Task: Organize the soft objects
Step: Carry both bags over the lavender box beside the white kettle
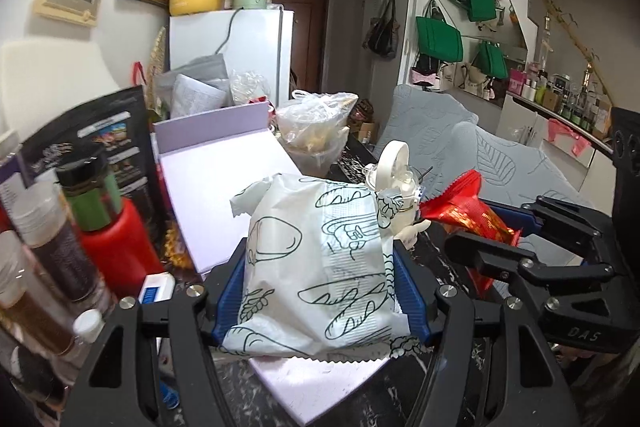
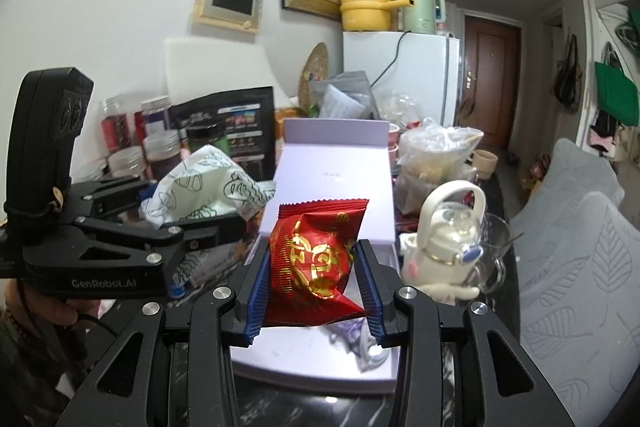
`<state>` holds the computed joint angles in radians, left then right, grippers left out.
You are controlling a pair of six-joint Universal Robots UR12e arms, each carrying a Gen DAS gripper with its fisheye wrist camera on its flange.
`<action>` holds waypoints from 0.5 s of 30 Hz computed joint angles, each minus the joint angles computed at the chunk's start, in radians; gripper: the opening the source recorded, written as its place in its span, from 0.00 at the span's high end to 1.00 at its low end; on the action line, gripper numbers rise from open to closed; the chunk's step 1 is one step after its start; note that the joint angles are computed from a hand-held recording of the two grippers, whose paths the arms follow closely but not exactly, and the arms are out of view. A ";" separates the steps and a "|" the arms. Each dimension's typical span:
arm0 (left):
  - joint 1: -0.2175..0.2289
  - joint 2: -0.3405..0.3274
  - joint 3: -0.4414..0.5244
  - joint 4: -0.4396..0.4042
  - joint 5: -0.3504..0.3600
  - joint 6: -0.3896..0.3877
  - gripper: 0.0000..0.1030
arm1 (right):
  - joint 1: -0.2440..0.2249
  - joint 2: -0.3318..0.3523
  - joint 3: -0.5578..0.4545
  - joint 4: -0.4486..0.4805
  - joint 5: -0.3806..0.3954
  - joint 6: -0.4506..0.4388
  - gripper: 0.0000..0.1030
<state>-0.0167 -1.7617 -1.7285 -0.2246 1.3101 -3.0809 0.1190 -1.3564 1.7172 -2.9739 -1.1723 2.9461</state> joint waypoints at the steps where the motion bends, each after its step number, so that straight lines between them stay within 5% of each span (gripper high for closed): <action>1: -0.001 -0.010 0.010 -0.008 -0.001 -0.002 0.37 | -0.003 0.009 -0.009 0.001 0.002 0.007 0.61; 15: -0.009 -0.099 0.066 -0.111 0.012 0.000 0.37 | -0.014 0.105 -0.080 0.093 0.038 -0.027 0.61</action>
